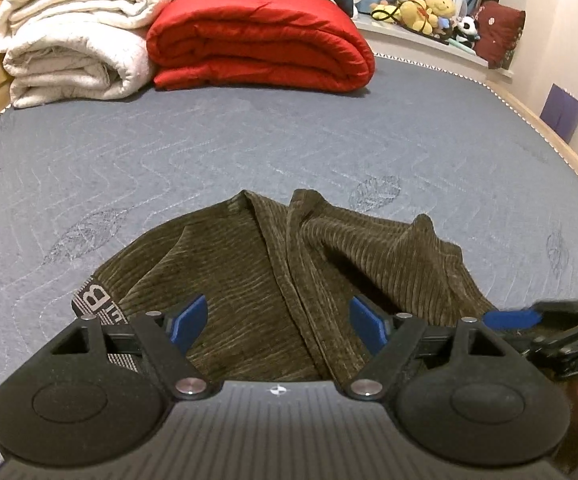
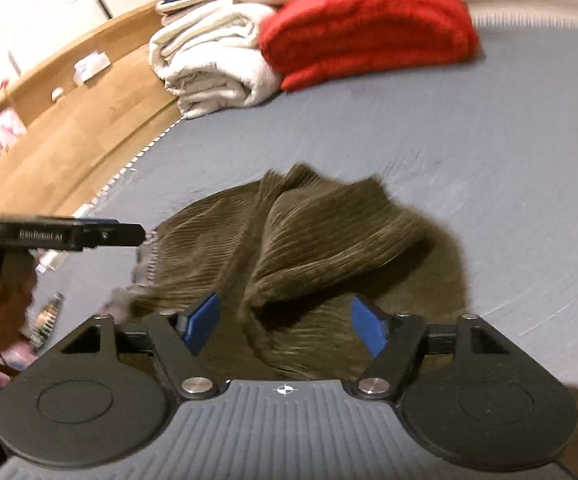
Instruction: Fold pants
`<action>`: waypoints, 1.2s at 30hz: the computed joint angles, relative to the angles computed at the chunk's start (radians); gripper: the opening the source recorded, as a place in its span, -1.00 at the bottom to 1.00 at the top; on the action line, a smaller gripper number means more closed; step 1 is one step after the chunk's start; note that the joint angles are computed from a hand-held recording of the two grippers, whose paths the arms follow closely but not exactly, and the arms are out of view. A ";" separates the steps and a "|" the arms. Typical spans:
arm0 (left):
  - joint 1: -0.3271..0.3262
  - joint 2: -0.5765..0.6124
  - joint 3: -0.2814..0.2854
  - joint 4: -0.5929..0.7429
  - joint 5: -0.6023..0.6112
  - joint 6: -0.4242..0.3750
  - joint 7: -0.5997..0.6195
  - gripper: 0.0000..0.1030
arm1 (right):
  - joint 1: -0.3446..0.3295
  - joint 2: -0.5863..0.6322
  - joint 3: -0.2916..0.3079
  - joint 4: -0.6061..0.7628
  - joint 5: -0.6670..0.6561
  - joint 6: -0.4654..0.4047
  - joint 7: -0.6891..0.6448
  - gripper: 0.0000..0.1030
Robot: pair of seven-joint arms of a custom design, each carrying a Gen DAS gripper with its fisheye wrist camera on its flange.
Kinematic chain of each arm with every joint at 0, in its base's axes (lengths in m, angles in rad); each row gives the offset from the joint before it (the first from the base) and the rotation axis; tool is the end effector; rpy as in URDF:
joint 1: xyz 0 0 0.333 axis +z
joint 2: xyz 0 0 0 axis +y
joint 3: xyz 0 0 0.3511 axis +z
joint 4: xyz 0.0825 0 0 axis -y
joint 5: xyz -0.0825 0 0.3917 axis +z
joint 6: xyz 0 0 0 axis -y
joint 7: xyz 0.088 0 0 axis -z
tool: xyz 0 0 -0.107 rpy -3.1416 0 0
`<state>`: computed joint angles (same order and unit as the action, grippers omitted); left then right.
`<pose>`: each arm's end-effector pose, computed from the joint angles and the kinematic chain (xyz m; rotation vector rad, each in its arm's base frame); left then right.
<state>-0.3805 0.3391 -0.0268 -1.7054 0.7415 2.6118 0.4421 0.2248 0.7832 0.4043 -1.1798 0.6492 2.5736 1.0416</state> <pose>0.6469 -0.2925 0.4835 -1.9321 1.6066 -0.6954 0.7389 0.3755 0.4374 -1.8813 1.1161 0.1674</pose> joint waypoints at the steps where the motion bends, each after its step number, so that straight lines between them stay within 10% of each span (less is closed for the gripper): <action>1: 0.001 0.002 -0.002 0.003 -0.005 0.001 0.002 0.61 | 0.009 0.036 -0.003 0.058 -0.005 -0.053 0.038 0.62; 16: 0.001 0.025 0.007 0.030 -0.045 -0.002 0.030 0.64 | 0.190 0.340 -0.141 0.595 -0.234 -0.178 0.461 0.37; 21: -0.004 0.023 0.013 0.029 -0.043 -0.001 0.025 0.64 | 0.163 0.333 -0.100 0.555 -0.205 -0.082 0.470 -0.62; 36: -0.020 0.056 0.014 0.077 -0.039 -0.021 0.011 0.64 | -0.035 0.157 0.165 0.181 0.015 0.400 0.167 -0.80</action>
